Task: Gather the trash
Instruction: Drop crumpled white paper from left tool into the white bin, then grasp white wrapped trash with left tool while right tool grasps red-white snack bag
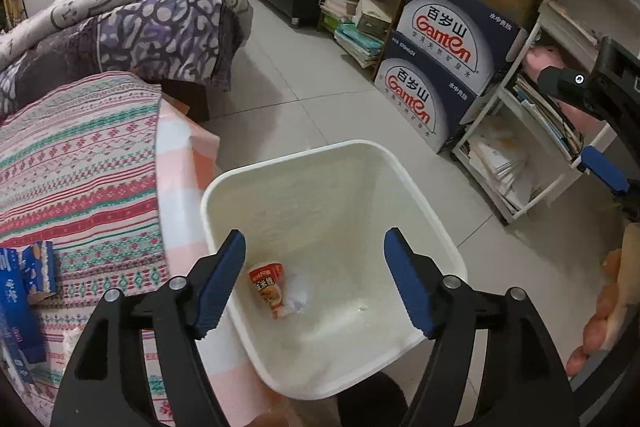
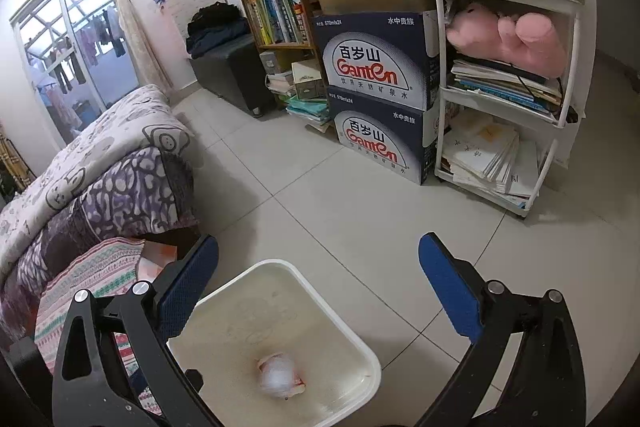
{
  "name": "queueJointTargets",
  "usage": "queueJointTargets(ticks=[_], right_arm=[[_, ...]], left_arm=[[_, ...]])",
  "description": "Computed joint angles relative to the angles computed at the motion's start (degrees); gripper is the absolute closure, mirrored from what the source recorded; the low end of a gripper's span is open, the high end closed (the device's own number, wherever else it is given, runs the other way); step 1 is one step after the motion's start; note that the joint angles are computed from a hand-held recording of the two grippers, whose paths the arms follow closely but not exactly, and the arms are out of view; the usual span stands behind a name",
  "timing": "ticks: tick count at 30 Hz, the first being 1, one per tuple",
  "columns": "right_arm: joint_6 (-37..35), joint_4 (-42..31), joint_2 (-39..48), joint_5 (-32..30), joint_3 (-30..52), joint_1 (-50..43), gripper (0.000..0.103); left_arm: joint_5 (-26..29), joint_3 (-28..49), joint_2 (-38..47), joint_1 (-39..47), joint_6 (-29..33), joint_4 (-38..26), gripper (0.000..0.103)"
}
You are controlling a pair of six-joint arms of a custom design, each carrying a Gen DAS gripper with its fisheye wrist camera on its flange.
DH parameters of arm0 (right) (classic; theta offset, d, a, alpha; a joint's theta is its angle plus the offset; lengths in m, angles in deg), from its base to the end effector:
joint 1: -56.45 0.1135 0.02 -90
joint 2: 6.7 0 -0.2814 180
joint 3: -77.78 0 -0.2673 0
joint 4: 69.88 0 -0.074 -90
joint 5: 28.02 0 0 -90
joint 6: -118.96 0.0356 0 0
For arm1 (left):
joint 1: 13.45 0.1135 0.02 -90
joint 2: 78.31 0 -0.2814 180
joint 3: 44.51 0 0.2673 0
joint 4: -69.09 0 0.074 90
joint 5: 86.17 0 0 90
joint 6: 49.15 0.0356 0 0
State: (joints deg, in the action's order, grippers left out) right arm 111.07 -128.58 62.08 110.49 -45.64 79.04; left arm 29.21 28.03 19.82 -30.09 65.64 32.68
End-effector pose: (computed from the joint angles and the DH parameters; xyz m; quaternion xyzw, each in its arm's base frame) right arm 0.2054 0.0566 0.2271 0.5054 0.7467 -0.1277 0.4131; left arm 0.3317 -0.1151 0.1829 0.3845 0.8666 -0.1958 0.2506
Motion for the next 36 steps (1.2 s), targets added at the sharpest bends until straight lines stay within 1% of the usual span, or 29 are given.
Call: queueJointTargets(ticks=[4, 8, 10, 12, 14, 17, 23, 26, 29, 33, 34, 35, 36], right_arm=[[-0.6, -0.2, 1.4, -0.6, 0.8, 0.6, 0.007], [-2.2, 1.8, 2.7, -2.5, 0.8, 1.1, 0.007], [-3.3, 2.9, 4.0, -3.5, 1.3, 1.7, 0.007], [-4.5, 4.0, 5.3, -4.7, 1.8, 2.2, 0.007], [-5.5, 5.1, 6.6, -5.7, 2.4, 2.8, 0.007], [-6.5, 5.8, 9.3, -6.5, 4.2, 4.4, 0.007], [-8.7, 6.8, 14.3, -8.3, 7.8, 6.8, 0.007], [-10.2, 7.4, 17.1, -9.4, 9.9, 7.9, 0.007], [-11.9, 8.7, 19.0, -11.0, 11.1, 8.6, 0.007], [-14.0, 10.3, 20.9, -13.6, 12.5, 9.6, 0.007], [-14.2, 9.7, 21.7, -14.8, 13.5, 9.8, 0.007], [-13.9, 9.4, 22.2, -15.3, 13.9, 10.1, 0.007], [-13.7, 9.8, 22.5, -16.2, 14.1, 10.4, 0.007]], left_arm=[[-0.4, -0.9, -1.3, 1.8, 1.7, 0.3, 0.026], [-2.2, -0.6, -1.5, 3.7, 3.5, -0.6, 0.022], [-3.2, -0.1, -1.2, 5.0, 5.0, -1.4, 0.022], [-5.7, 0.2, -0.8, 6.5, 7.0, -1.7, 0.020], [-7.0, 0.8, -0.2, 8.1, 8.7, -2.4, 0.020], [-8.0, 3.2, 1.2, 11.6, 11.9, -5.1, 0.020], [-14.9, 7.8, 5.7, 15.8, 16.0, -9.4, 0.020], [-17.1, 11.0, 8.9, 17.7, 16.9, -12.2, 0.020], [-18.9, 15.3, 12.7, 19.5, 18.0, -16.4, 0.020], [-20.1, 18.6, 16.2, 21.2, 19.4, -19.7, 0.020], [-20.4, 19.9, 17.6, 21.7, 19.4, -20.8, 0.020], [-20.6, 20.7, 18.5, 22.0, 19.5, -21.4, 0.022], [-20.8, 21.3, 19.2, 22.2, 19.6, -21.8, 0.029]])
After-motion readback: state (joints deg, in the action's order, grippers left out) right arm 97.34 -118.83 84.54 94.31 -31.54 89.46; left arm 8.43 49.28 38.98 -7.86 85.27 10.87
